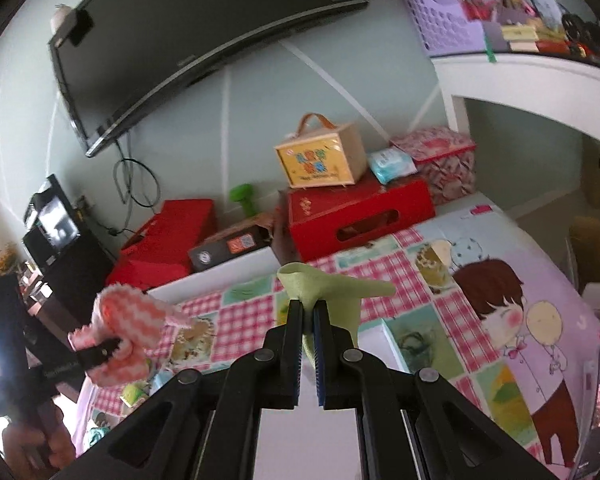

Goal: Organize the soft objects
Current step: 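Lift and carry the towel with left gripper while right gripper carries the green cloth to the tray, then open left gripper dropping the towel in the tray while right gripper releases the green cloth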

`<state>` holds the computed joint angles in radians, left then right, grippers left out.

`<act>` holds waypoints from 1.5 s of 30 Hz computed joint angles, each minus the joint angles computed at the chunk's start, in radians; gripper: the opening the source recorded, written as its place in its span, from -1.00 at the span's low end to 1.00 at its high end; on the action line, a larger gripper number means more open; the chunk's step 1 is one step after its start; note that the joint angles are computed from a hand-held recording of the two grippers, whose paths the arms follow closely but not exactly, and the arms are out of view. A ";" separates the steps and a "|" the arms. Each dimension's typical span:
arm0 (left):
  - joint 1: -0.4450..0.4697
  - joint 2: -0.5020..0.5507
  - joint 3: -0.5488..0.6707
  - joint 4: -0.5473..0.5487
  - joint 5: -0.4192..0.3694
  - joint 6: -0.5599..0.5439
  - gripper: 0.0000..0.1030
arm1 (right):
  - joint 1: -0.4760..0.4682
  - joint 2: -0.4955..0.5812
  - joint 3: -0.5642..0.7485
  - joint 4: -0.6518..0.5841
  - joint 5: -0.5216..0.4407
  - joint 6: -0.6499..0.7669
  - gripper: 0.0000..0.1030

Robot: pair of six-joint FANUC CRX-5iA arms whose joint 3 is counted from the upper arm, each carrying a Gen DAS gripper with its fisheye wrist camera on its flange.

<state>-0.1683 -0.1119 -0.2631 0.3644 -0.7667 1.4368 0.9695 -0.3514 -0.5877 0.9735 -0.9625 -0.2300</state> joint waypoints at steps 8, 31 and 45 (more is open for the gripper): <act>-0.045 0.071 0.012 -0.060 -0.014 0.069 -0.68 | -0.047 0.074 0.049 -0.182 -0.010 0.107 -0.89; -0.075 0.137 0.034 -0.125 -0.089 0.158 -0.19 | -0.074 0.238 0.225 -0.462 -0.130 0.348 -0.82; -0.042 0.054 0.027 -0.194 -0.068 0.239 0.60 | -0.002 0.265 0.283 -0.360 -0.246 0.343 0.37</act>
